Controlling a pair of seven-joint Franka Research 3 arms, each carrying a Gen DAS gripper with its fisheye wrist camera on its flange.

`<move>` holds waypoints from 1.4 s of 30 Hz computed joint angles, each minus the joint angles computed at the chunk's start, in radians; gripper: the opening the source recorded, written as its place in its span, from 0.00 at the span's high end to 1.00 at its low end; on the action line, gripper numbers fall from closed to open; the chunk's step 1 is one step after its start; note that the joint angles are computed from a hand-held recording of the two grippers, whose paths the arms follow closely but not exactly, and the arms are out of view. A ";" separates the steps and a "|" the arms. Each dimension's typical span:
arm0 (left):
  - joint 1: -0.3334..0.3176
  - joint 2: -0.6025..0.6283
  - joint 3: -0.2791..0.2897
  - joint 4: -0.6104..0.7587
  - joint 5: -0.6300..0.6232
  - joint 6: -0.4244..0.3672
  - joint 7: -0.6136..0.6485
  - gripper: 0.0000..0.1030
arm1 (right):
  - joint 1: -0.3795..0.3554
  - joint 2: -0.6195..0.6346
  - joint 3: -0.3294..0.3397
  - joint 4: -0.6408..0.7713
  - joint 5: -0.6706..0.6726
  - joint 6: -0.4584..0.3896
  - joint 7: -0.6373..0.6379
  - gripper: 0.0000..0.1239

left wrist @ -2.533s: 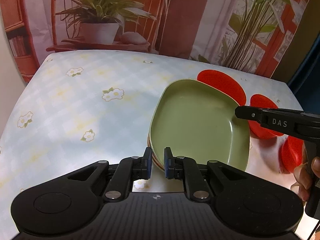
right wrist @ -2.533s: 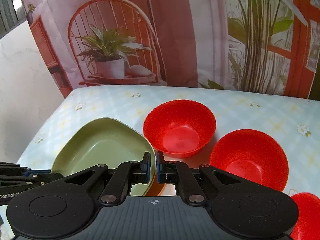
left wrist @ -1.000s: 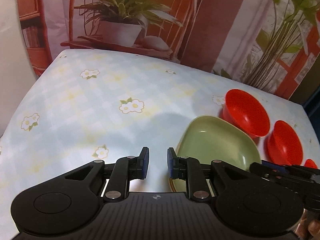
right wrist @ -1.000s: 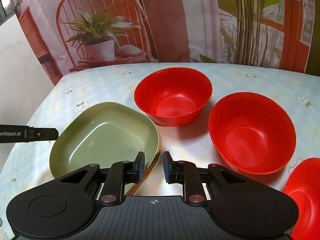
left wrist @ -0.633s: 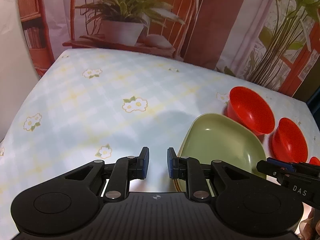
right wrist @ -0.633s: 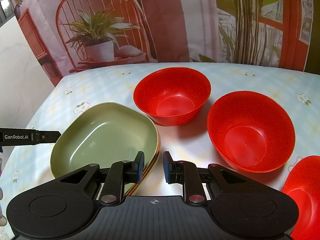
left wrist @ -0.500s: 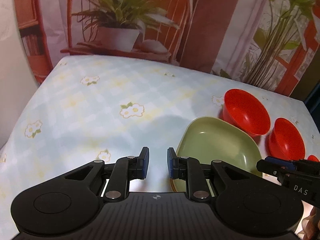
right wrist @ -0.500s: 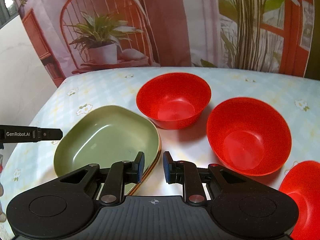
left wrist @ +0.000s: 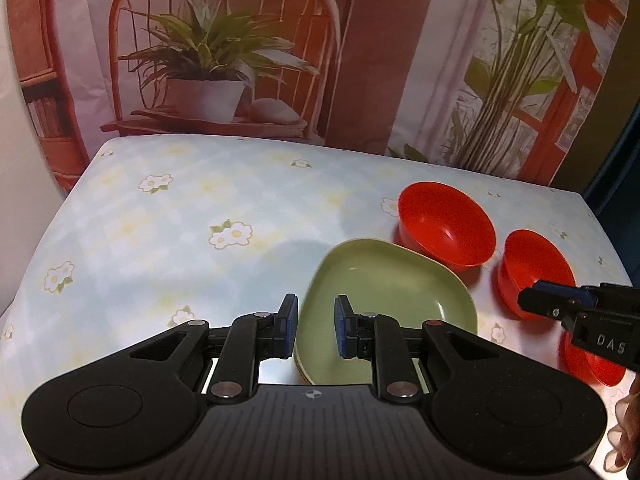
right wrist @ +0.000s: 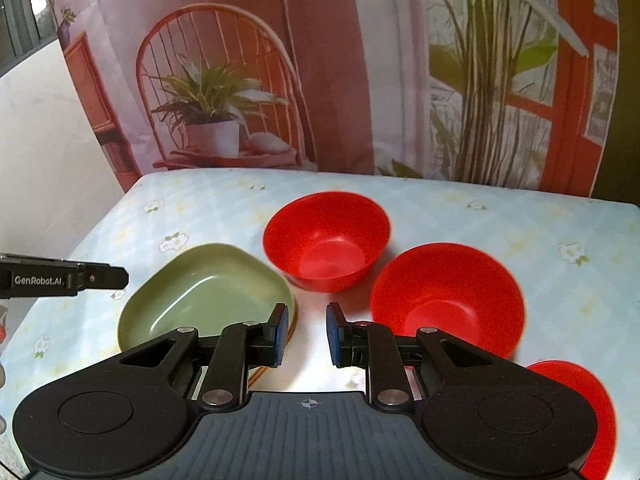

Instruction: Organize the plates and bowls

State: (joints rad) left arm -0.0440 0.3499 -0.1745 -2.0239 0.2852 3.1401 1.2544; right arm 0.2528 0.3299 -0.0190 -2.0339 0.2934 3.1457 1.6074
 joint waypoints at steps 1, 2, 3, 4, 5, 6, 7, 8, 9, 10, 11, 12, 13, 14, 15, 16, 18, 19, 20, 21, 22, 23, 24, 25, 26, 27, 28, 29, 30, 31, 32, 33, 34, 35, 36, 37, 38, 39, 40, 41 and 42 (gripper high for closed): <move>-0.002 0.000 0.001 0.000 0.002 -0.002 0.000 0.80 | -0.004 -0.006 0.001 -0.006 0.001 0.002 -0.002 0.84; -0.005 -0.001 0.003 0.000 0.004 -0.002 0.000 0.80 | -0.011 -0.011 0.004 -0.012 0.004 0.003 -0.007 0.84; -0.008 -0.003 0.004 0.000 0.006 -0.003 -0.002 0.80 | -0.016 -0.016 0.006 -0.016 0.006 0.004 -0.011 0.84; -0.004 -0.005 0.000 -0.004 0.005 -0.002 0.001 0.80 | -0.019 -0.018 0.006 -0.019 0.007 0.006 -0.013 0.84; 0.002 -0.005 -0.007 -0.002 0.003 -0.003 0.005 0.80 | -0.028 -0.020 0.011 -0.021 0.010 0.006 -0.020 0.84; 0.005 -0.004 -0.013 0.000 0.001 -0.005 0.009 0.80 | -0.032 -0.022 0.013 -0.022 0.012 0.006 -0.024 0.84; 0.005 -0.003 -0.014 0.002 0.001 -0.007 0.011 0.80 | -0.037 -0.025 0.016 -0.025 0.014 0.006 -0.029 0.84; 0.002 -0.002 -0.012 0.005 0.002 -0.009 0.012 0.80 | -0.039 -0.027 0.015 -0.027 0.015 0.007 -0.033 0.84; 0.000 -0.002 -0.013 0.007 0.002 -0.010 0.014 0.80 | -0.043 -0.028 0.015 -0.026 0.015 0.006 -0.037 0.84; -0.001 0.000 -0.015 0.012 0.001 -0.012 0.016 0.80 | -0.042 -0.028 0.010 -0.024 0.014 0.006 -0.038 0.84; 0.002 0.004 -0.022 0.018 -0.001 -0.015 0.021 0.80 | -0.045 -0.028 0.010 -0.023 0.015 0.009 -0.041 0.84; 0.005 0.007 -0.027 0.023 -0.004 -0.017 0.027 0.80 | -0.050 -0.027 0.011 -0.019 0.017 0.008 -0.045 0.84; 0.006 0.011 -0.032 0.031 -0.006 -0.019 0.032 0.80 | -0.045 -0.024 -0.001 -0.014 0.014 0.008 -0.041 0.84; 0.009 0.016 -0.039 0.037 -0.010 -0.022 0.038 0.80 | -0.042 -0.020 -0.010 -0.007 0.013 0.007 -0.036 0.84; 0.014 0.023 -0.049 0.050 -0.015 -0.028 0.047 0.80 | -0.066 -0.015 0.010 0.001 0.025 0.003 -0.046 0.84; 0.018 0.032 -0.059 0.065 -0.021 -0.035 0.057 0.80 | -0.087 -0.010 0.028 0.010 0.036 -0.001 -0.058 0.84; 0.012 0.056 -0.061 0.103 -0.027 -0.048 0.067 0.80 | -0.113 0.006 0.043 0.034 0.047 -0.004 -0.078 0.84; 0.011 0.068 -0.065 0.123 -0.031 -0.057 0.073 0.80 | -0.120 0.017 0.045 0.048 0.050 -0.006 -0.087 0.84; 0.011 0.086 -0.071 0.152 -0.038 -0.069 0.080 0.80 | -0.128 0.030 0.048 0.067 0.053 -0.011 -0.095 0.84; 0.008 0.105 -0.074 0.181 -0.044 -0.078 0.086 0.80 | -0.133 0.043 0.048 0.085 0.056 -0.014 -0.100 0.84; 0.004 0.123 -0.074 0.209 -0.049 -0.086 0.088 0.80 | -0.135 0.058 0.045 0.106 0.059 -0.018 -0.101 0.84; 0.003 0.141 -0.078 0.236 -0.057 -0.097 0.092 0.80 | -0.132 0.071 0.037 0.124 0.060 -0.020 -0.097 0.84; 0.012 0.162 -0.095 0.266 -0.072 -0.113 0.104 0.80 | -0.142 0.086 0.045 0.146 0.066 -0.024 -0.102 0.84; 0.024 0.184 -0.116 0.297 -0.090 -0.132 0.119 0.80 | -0.175 0.104 0.080 0.171 0.083 -0.029 -0.122 0.84; 0.043 0.215 -0.148 0.339 -0.113 -0.161 0.146 0.80 | -0.193 0.122 0.097 0.197 0.094 -0.040 -0.136 0.84; 0.051 0.237 -0.166 0.369 -0.132 -0.186 0.168 0.80 | -0.191 0.141 0.094 0.226 0.096 -0.056 -0.139 0.84; 0.041 0.258 -0.161 0.401 -0.144 -0.208 0.173 0.80 | -0.187 0.159 0.087 0.252 0.095 -0.071 -0.140 0.84; 0.023 0.276 -0.145 0.431 -0.148 -0.226 0.172 0.80 | -0.183 0.180 0.082 0.285 0.092 -0.093 -0.143 0.84; 0.006 0.296 -0.131 0.462 -0.149 -0.243 0.173 0.80 | -0.180 0.197 0.079 0.309 0.090 -0.108 -0.145 0.84; -0.011 0.313 -0.116 0.490 -0.148 -0.256 0.171 0.80 | -0.177 0.216 0.075 0.337 0.089 -0.125 -0.145 0.84; -0.019 0.327 -0.110 0.510 -0.152 -0.267 0.172 0.80 | -0.173 0.236 0.069 0.366 0.088 -0.146 -0.140 0.84; -0.022 0.341 -0.110 0.532 -0.160 -0.281 0.175 0.80 | -0.166 0.255 0.059 0.393 0.086 -0.166 -0.129 0.84; -0.024 0.355 -0.112 0.551 -0.169 -0.291 0.178 0.80 | -0.158 0.269 0.048 0.412 0.083 -0.181 -0.115 0.84; -0.022 0.366 -0.116 0.566 -0.179 -0.300 0.184 0.80 | -0.154 0.284 0.040 0.434 0.082 -0.196 -0.101 0.84; -0.020 0.375 -0.123 0.578 -0.190 -0.305 0.191 0.80 | -0.150 0.297 0.034 0.452 0.080 -0.209 -0.087 0.84; -0.016 0.384 -0.130 0.590 -0.200 -0.310 0.202 0.80 | -0.151 0.308 0.033 0.466 0.081 -0.218 -0.079 0.84; -0.016 0.393 -0.133 0.601 -0.207 -0.315 0.209 0.80 | -0.154 0.314 0.036 0.473 0.082 -0.222 -0.075 0.84; -0.019 0.401 -0.134 0.612 -0.213 -0.321 0.215 0.80 | -0.158 0.319 0.040 0.479 0.084 -0.227 -0.073 0.84; -0.021 0.408 -0.132 0.623 -0.217 -0.327 0.220 0.80 | -0.162 0.324 0.045 0.484 0.085 -0.233 -0.074 0.84; -0.025 0.416 -0.131 0.634 -0.220 -0.334 0.225 0.80 | -0.165 0.330 0.048 0.490 0.085 -0.239 -0.076 0.85; -0.028 0.420 -0.129 0.639 -0.223 -0.338 0.228 0.80 | -0.165 0.334 0.049 0.495 0.084 -0.244 -0.078 0.85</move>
State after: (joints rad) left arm -0.0717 0.7697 -0.3035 -1.3849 0.0618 2.8025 1.4825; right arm 0.0876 0.6635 0.0298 -1.5389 0.3771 2.9012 1.5299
